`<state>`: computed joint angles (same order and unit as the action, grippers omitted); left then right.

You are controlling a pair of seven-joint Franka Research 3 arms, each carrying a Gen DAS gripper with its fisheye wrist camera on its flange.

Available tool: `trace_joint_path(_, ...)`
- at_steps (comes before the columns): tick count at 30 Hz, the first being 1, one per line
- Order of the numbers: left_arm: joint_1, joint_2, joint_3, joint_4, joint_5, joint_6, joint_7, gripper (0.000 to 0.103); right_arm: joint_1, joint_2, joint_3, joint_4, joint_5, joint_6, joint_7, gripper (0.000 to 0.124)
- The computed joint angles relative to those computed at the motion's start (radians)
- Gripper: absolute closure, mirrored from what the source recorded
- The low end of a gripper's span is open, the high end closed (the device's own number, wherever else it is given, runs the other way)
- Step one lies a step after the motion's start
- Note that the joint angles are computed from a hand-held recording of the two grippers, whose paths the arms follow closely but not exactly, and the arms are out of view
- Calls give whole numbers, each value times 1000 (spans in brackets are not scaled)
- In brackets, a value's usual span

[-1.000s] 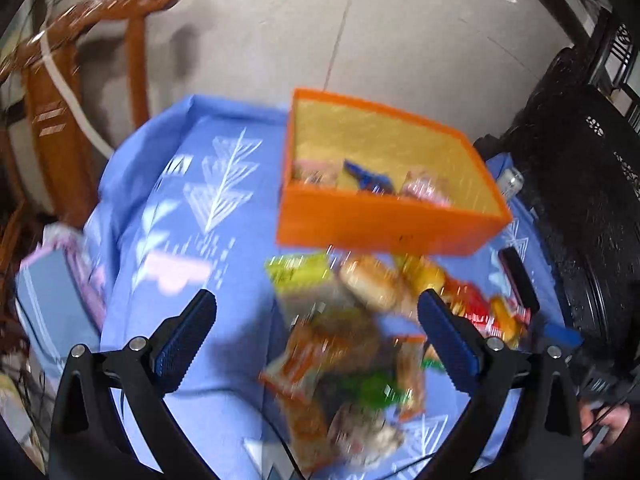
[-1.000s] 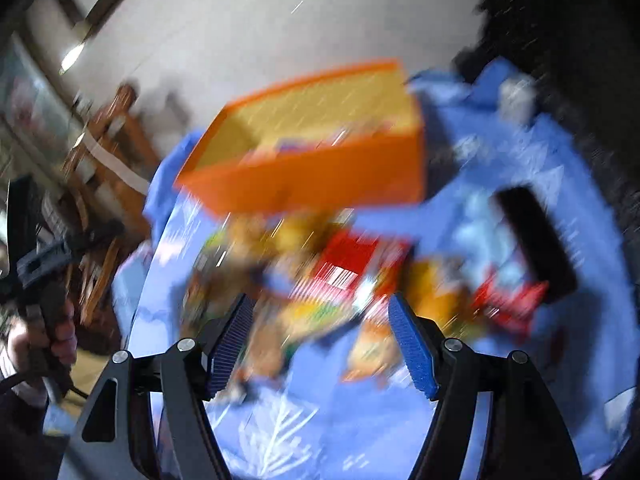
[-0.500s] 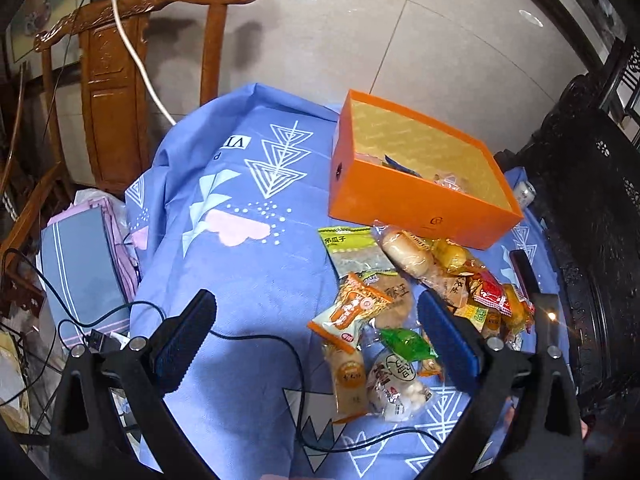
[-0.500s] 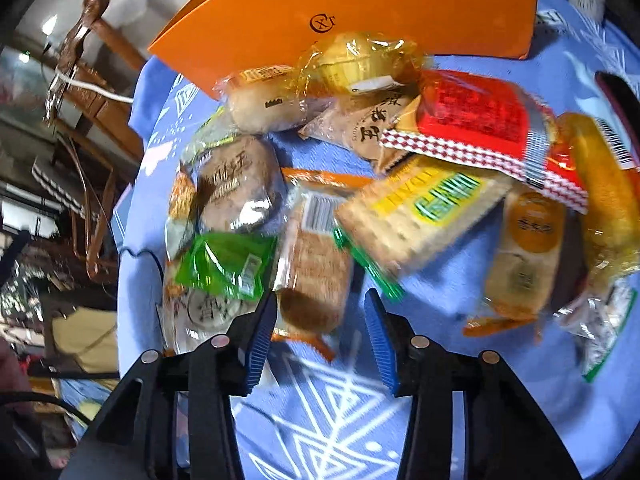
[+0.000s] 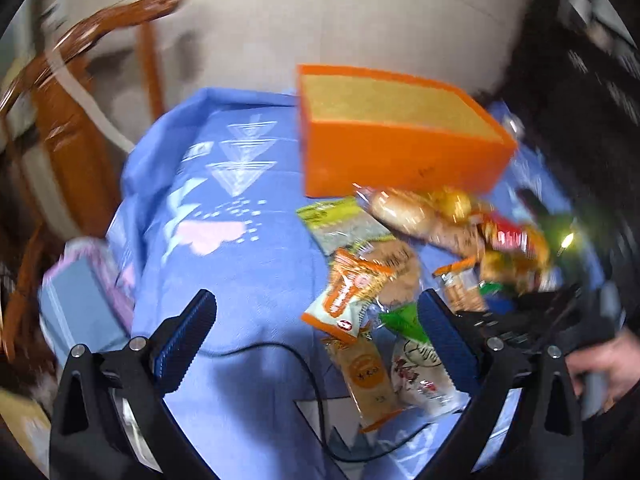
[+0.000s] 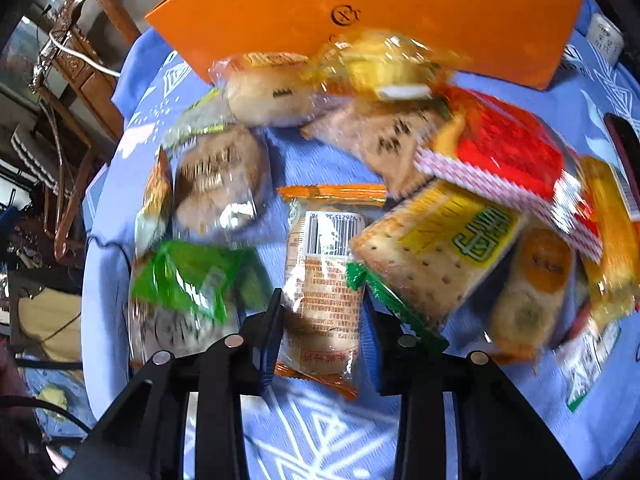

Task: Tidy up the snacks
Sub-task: 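Grasp an orange bread pack with the left tool while the right tool grasps a barcode bread pack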

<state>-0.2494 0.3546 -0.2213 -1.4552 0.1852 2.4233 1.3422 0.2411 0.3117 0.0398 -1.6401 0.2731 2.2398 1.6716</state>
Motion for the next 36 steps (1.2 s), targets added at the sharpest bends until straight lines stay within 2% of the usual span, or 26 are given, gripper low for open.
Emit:
trace_joint_path(4, 12, 75, -38, 24, -14, 51, 187, 4, -8, -58, -5, -79, -6, 1, -23, 88)
trace_joint_path(7, 25, 136, -58, 67, -59, 51, 293, 4, -15, -63, -7, -92, 8, -3, -13, 88)
trace_joint_path(10, 36, 219, -74, 155, -115, 0, 369, 4, -8, -63, -9, -89, -25, -8, -9, 88)
trace_joint_path(15, 62, 282, -99, 211, -216, -8, 446, 5, 8, -38, -5, -55, -52, -11, 15, 86)
trace_joint_path(17, 66, 305, -102, 239, -239, -34, 467, 16, 12, -27, -3, -42, -51, -8, 22, 86)
trace_joint_path(18, 70, 325, -107, 268, -254, -74, 482, 34, 16, -20, -3, -33, -55, -9, 28, 86)
trace_joint_path(19, 89, 335, -128, 276, -297, -85, 505, 42, 10, -24, -5, -37, -52, -11, 19, 86)
trace_joint_path(22, 106, 338, -142, 276, -358, -95, 540, 55, 11, -21, -6, -33, -55, -9, 24, 86)
trace_joint_path(28, 106, 311, -136, 228, -413, -58, 528, 61, 10, -22, -7, -38, -59, 0, 21, 88)
trace_joint_path(36, 109, 226, -126, 119, -428, 30, 478, 63, -2, -46, -5, -68, -29, 27, 0, 89)
